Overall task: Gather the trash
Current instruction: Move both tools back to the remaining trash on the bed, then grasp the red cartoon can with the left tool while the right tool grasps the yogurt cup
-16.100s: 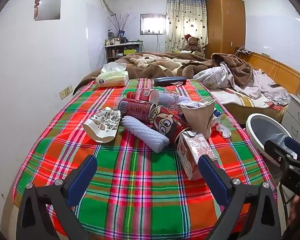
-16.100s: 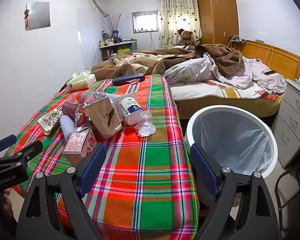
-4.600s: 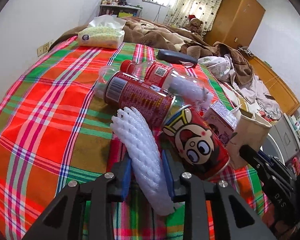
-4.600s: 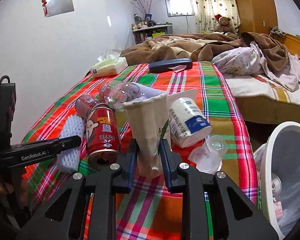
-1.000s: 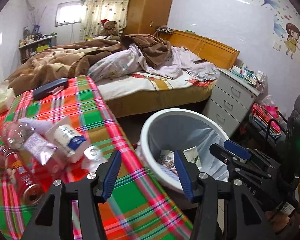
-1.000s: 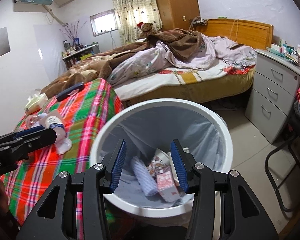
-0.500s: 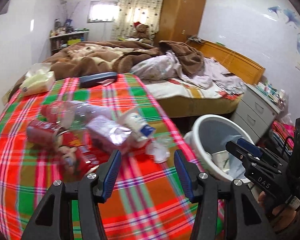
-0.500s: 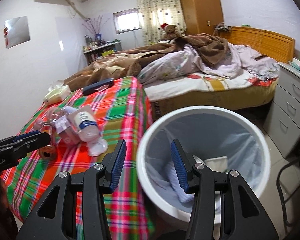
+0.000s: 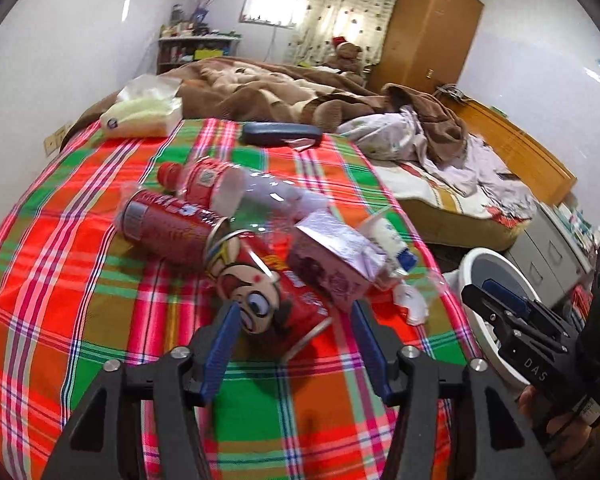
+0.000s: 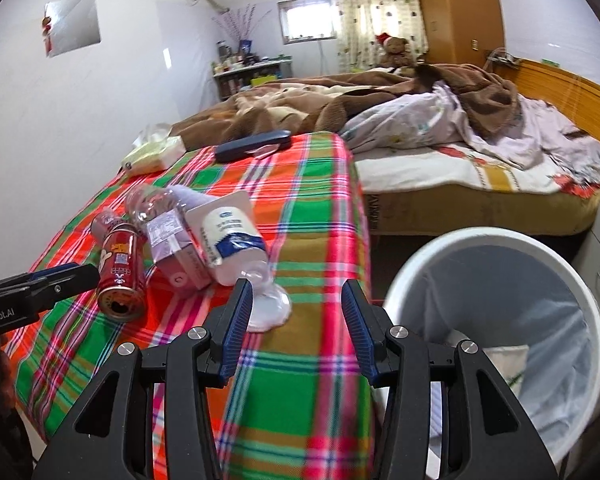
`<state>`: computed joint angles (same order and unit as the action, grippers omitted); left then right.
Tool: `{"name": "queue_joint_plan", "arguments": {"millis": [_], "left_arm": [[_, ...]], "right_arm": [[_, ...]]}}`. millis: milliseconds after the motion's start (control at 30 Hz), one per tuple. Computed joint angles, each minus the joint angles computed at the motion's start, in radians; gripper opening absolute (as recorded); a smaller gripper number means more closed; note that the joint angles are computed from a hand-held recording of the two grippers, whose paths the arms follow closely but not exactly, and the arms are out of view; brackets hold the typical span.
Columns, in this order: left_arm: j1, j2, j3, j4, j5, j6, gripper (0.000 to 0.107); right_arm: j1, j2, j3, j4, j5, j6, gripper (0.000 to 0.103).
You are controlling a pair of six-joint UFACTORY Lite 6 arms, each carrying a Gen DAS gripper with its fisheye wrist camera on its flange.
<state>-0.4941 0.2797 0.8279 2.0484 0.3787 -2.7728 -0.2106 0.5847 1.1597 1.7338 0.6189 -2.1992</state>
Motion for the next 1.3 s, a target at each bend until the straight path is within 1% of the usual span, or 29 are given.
{"name": "queue_joint_plan", "arguments": {"millis": [67,133,200,300,367,467,567,667,767,833,900,1000,1100,1167,1267,1300], "left_arm": [[0.023,0.016,0.009,0.016,-0.011,-0.017,0.061],[0.046,0.028,0.010,0.073,-0.020,-0.073,0.061],[0.067,0.050,0.034,0.092,-0.043,-0.079,0.061],[0.088,0.092,0.076,0.100,-0.072,-0.069,0.061],[0.106,0.121,0.101,0.159,-0.094,-0.122,0.061],[0.126,0.149,0.123,0.247,-0.108,-0.206,0.064],[0.138,0.174,0.149,0.222,-0.117,-0.165,0.066],[0.151,0.177,0.152,0.251,-0.129,-0.186,0.067],[0.156,0.163,0.138,0.219,-0.135,-0.147,0.067],[0.170,0.152,0.124,0.234,-0.147,-0.156,0.067],[0.186,0.148,0.115,0.267,-0.156,-0.181,0.067],[0.198,0.144,0.116,0.131,-0.165,-0.044,0.067],[0.219,0.154,0.128,0.116,-0.183,-0.027,0.067],[0.230,0.157,0.132,0.151,-0.189,-0.065,0.067],[0.256,0.161,0.134,0.319,-0.203,-0.235,0.067],[0.262,0.167,0.138,0.346,-0.206,-0.264,0.067]], "right_arm": [[0.019,0.003,0.009,-0.004,-0.009,-0.001,0.048],[0.032,0.022,0.046,-0.054,-0.005,0.053,0.049],[0.046,0.043,0.089,-0.110,-0.004,0.118,0.049],[0.076,0.074,0.159,-0.196,-0.012,0.209,0.057],[0.091,0.091,0.195,-0.242,-0.002,0.257,0.057],[0.119,0.113,0.239,-0.294,-0.018,0.307,0.057],[0.143,0.148,0.299,-0.369,-0.037,0.381,0.057],[0.153,0.185,0.358,-0.456,-0.026,0.472,0.057],[0.159,0.216,0.403,-0.530,0.008,0.542,0.057],[0.171,0.232,0.430,-0.579,0.012,0.593,0.057],[0.179,0.235,0.432,-0.580,0.004,0.594,0.057],[0.180,0.251,0.461,-0.618,0.026,0.645,0.057],[0.189,0.279,0.509,-0.670,0.036,0.711,0.057],[0.196,0.301,0.544,-0.708,0.049,0.750,0.057],[0.207,0.315,0.565,-0.730,0.057,0.779,0.057],[0.209,0.315,0.565,-0.730,0.057,0.780,0.057]]}}
